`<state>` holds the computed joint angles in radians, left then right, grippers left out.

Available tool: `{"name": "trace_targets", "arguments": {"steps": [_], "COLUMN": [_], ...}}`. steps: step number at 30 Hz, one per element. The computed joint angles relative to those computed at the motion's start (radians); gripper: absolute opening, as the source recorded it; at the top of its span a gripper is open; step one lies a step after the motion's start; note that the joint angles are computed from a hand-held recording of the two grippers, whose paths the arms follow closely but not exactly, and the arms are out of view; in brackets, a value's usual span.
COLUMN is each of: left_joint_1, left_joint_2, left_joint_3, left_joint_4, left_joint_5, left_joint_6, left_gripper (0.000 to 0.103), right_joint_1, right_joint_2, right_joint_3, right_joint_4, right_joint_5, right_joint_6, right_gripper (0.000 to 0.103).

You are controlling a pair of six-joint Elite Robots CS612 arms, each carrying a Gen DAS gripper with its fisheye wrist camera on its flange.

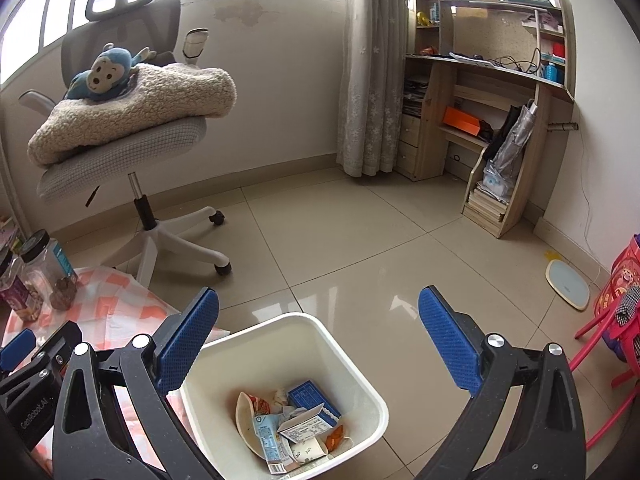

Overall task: Collect trash
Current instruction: 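Move both tools back over the table toward the tissue bundle, then grasp the white tissue bundle with the left gripper while the right gripper grasps the yellow snack packet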

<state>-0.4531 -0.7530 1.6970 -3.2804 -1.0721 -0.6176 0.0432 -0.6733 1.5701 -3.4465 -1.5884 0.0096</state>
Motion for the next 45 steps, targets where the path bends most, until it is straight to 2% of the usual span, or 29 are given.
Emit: {"name": "trace_targets", "arguments": {"steps": [8, 13, 22, 25, 29, 34, 36, 39, 40, 42, 43, 45], "left_joint_1": [0.032, 0.056, 0.156, 0.197, 0.253, 0.315, 0.329, 0.349, 0.355, 0.364, 0.366, 0.373], "left_joint_2": [-0.013, -0.017, -0.002, 0.015, 0.04, 0.076, 0.087, 0.099, 0.101, 0.102, 0.1, 0.092], "left_joint_3": [0.039, 0.057, 0.056, 0.045, 0.019, -0.027, -0.041, -0.049, -0.05, -0.047, -0.042, -0.025], "left_joint_4": [0.021, 0.083, 0.239, 0.273, 0.311, 0.345, 0.357, 0.331, 0.325, 0.313, 0.306, 0.284], "left_joint_5": [0.026, 0.049, 0.014, 0.0, -0.055, -0.205, -0.229, -0.286, -0.305, -0.338, -0.343, -0.372], "left_joint_6": [-0.055, -0.092, -0.182, -0.17, -0.119, -0.029, -0.004, 0.034, 0.042, 0.054, 0.055, 0.043], "left_gripper": [0.089, 0.092, 0.093, 0.093, 0.093, 0.092, 0.09, 0.078, 0.07, 0.052, 0.035, 0.035], "right_joint_1": [0.049, 0.079, 0.127, 0.142, 0.162, 0.185, 0.194, 0.205, 0.207, 0.212, 0.215, 0.22], "right_joint_2": [0.011, 0.019, 0.03, 0.034, 0.042, 0.058, 0.064, 0.074, 0.077, 0.083, 0.085, 0.091], "right_joint_3": [-0.014, -0.035, -0.068, -0.08, -0.101, -0.132, -0.145, -0.163, -0.166, -0.176, -0.18, -0.188], "right_joint_4": [0.024, 0.056, 0.149, 0.184, 0.233, 0.296, 0.326, 0.361, 0.369, 0.39, 0.401, 0.414], "right_joint_5": [-0.009, -0.001, 0.054, 0.071, 0.087, 0.095, 0.097, 0.093, 0.094, 0.094, 0.094, 0.094], "right_joint_6": [-0.099, -0.129, -0.187, -0.208, -0.234, -0.26, -0.273, -0.291, -0.294, -0.303, -0.307, -0.311], "right_gripper": [0.096, 0.096, 0.096, 0.096, 0.096, 0.096, 0.096, 0.096, 0.096, 0.096, 0.096, 0.096]}}
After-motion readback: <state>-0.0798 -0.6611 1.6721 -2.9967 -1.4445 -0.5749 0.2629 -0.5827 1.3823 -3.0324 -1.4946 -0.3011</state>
